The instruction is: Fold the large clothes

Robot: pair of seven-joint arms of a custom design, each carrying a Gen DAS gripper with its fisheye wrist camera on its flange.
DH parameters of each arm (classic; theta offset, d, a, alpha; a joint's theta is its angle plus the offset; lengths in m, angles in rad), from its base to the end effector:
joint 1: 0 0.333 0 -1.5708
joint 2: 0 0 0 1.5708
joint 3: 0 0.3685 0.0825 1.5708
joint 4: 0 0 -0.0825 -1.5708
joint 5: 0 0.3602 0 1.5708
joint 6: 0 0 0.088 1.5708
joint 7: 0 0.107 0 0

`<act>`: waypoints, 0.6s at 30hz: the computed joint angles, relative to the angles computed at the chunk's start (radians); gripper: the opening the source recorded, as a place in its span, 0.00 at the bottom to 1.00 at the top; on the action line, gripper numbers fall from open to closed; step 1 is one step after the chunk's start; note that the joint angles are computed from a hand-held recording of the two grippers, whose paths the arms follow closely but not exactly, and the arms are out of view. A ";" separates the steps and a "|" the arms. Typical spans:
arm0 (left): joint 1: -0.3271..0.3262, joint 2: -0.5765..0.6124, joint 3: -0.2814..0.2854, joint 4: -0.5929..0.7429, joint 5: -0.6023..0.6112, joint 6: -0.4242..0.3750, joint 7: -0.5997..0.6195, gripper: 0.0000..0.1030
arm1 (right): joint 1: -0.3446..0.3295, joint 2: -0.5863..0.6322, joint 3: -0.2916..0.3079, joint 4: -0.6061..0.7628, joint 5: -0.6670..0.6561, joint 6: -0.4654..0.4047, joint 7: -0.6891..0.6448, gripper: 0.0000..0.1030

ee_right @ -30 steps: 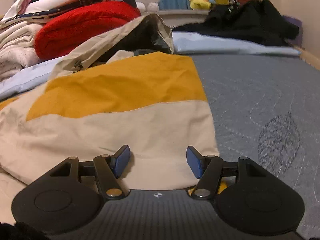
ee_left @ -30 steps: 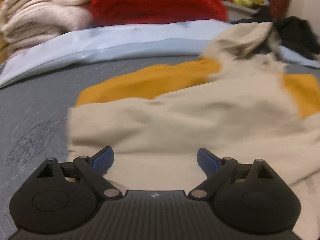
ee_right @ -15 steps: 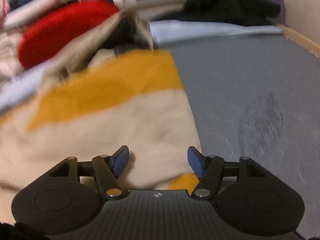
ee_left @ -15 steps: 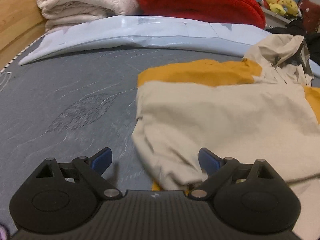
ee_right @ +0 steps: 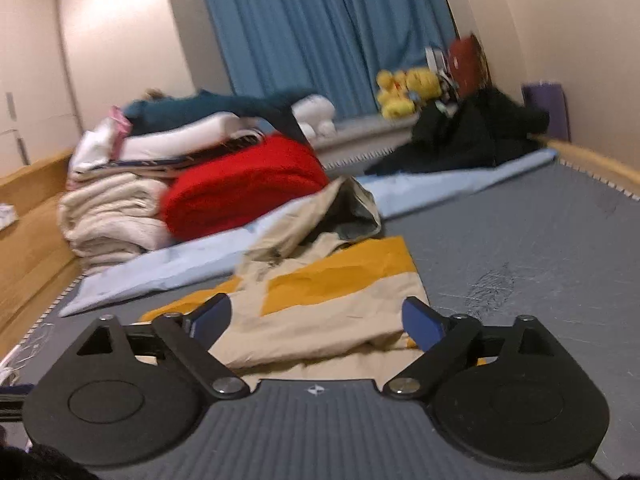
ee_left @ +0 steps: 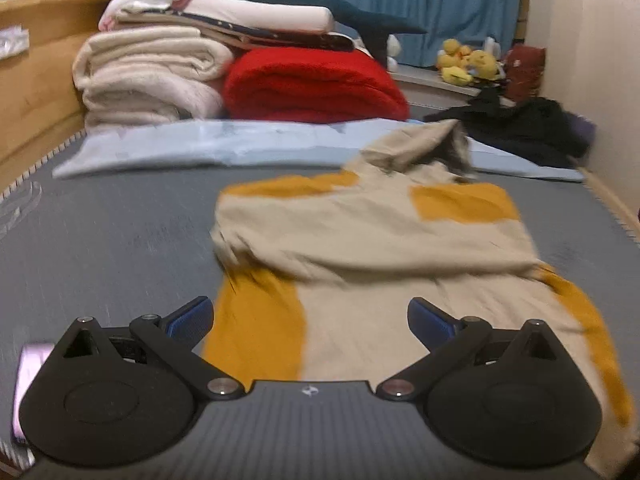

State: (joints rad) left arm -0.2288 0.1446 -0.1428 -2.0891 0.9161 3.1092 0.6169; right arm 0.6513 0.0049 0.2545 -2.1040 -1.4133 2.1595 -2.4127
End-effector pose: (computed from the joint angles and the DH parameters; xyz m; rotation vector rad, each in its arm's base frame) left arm 0.5246 -0.2717 0.5043 -1.4577 1.9977 -0.9813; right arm 0.3686 0.4055 0.5140 -1.0372 1.8279 -0.9077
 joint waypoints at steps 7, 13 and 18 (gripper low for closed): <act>0.029 -0.246 -0.055 -0.245 0.141 0.025 -0.190 1.00 | 0.116 -0.048 0.108 -0.004 0.045 -0.181 -0.010 0.97; 0.095 -0.368 -0.116 -0.362 0.128 0.062 -0.204 1.00 | 0.198 -0.041 0.149 0.002 0.106 -0.280 -0.044 0.97; 0.119 -0.421 -0.143 -0.413 0.088 0.072 -0.167 1.00 | 0.240 -0.039 0.159 -0.007 0.137 -0.325 -0.045 0.97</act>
